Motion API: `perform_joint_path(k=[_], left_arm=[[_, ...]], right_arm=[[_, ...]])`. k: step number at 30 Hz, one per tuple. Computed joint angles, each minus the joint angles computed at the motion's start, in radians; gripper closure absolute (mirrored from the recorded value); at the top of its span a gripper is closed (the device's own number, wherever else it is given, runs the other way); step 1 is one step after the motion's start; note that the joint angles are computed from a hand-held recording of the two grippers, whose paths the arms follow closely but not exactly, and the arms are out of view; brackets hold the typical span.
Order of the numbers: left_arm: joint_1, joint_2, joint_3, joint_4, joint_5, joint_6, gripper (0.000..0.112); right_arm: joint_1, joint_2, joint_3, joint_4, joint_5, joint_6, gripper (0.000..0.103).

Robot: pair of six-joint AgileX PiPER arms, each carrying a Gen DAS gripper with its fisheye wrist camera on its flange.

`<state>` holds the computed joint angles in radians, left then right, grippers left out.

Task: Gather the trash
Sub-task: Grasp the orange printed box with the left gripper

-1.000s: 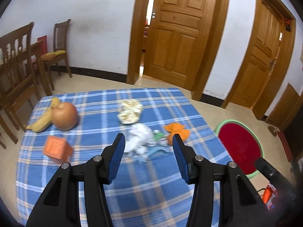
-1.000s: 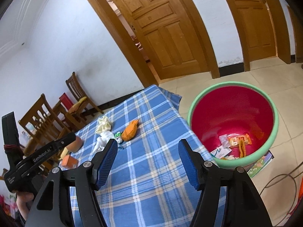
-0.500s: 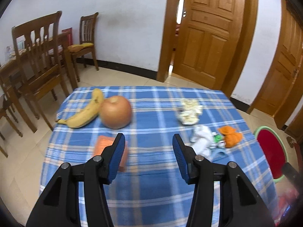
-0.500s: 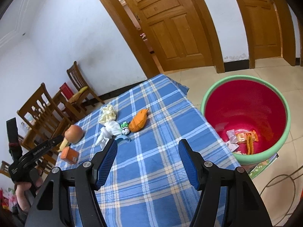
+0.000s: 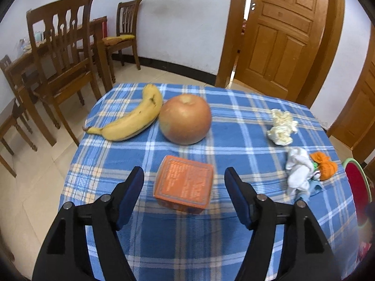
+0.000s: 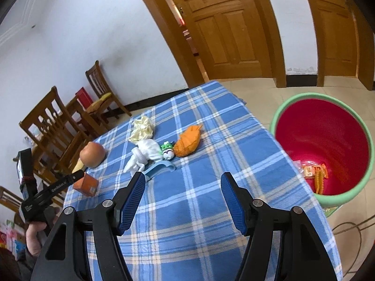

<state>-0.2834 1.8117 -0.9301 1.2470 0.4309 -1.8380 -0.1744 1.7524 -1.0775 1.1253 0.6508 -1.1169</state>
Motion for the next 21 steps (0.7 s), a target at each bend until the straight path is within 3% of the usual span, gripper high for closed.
perform_joint_path(k=[6, 21], left_arm=[[0.041, 0.017, 0.004, 0.024, -0.041, -0.051, 0.038], [0.102, 0.123, -0.071, -0.064, -0.112, 0.013, 0.038]], right_arm=[[0.091, 0.056, -0.074, -0.048, -0.026, 0.052, 0.030], [0.299, 0.299, -0.371, -0.279, -0.032, 0.323, 0.029]])
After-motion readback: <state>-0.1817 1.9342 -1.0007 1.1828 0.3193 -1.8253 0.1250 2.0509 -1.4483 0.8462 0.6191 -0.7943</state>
